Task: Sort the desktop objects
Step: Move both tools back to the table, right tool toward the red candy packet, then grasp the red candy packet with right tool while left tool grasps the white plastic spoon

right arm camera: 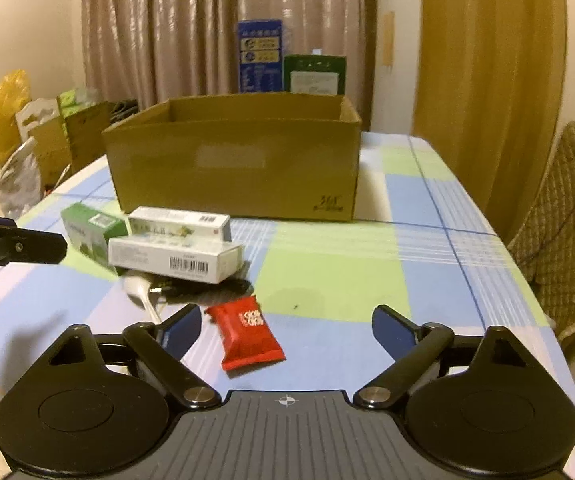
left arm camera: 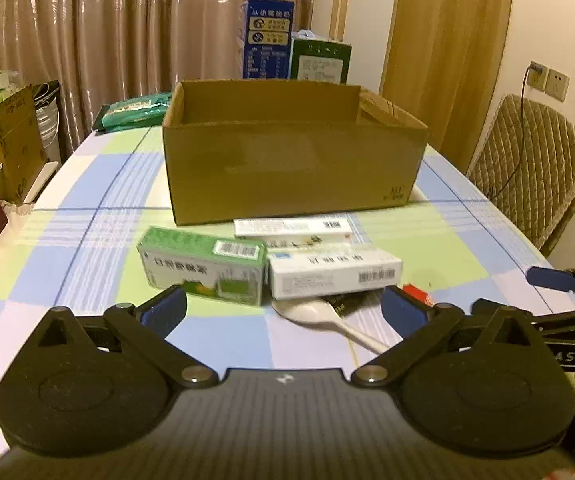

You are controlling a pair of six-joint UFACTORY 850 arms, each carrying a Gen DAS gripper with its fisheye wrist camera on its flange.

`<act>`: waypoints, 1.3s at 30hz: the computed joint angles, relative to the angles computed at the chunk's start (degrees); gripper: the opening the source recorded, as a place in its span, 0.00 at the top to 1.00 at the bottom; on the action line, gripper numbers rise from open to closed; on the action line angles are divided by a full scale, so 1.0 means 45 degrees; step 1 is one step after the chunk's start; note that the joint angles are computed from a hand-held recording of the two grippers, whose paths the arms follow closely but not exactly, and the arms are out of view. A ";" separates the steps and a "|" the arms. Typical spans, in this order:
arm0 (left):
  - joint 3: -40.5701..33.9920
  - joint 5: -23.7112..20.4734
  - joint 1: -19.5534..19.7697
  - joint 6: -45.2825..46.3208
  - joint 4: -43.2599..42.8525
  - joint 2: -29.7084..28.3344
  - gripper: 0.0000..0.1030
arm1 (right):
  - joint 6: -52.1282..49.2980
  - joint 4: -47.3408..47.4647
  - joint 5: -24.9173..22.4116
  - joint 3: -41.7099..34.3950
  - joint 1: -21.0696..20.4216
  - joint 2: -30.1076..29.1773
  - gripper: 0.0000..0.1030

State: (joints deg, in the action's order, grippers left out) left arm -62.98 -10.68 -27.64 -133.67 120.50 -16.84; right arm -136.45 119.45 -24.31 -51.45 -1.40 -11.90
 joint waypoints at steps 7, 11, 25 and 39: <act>-0.0244 0.0312 -0.0121 0.1624 -0.2003 -0.0341 0.04 | 0.1816 -0.2714 0.0132 -0.0937 0.0079 -0.1066 0.36; -0.0330 0.0303 -0.0139 0.2118 -0.2646 -0.0468 0.06 | 0.2244 -0.3481 -0.0086 -0.1229 0.0090 -0.1460 0.40; -0.1104 0.0580 -0.0301 0.6192 -0.7106 -0.1386 0.25 | 0.2346 -0.4093 0.0088 -0.1842 0.0404 -0.2127 0.56; -0.2250 0.0956 -0.0465 0.6064 -0.7961 -0.2699 0.56 | 0.3593 -0.3049 0.1245 -0.2130 0.0267 -0.2151 0.71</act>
State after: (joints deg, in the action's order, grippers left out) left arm -73.11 -6.38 -29.73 -106.38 84.68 -28.98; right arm -120.29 105.73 -18.70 -61.03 -0.19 -21.58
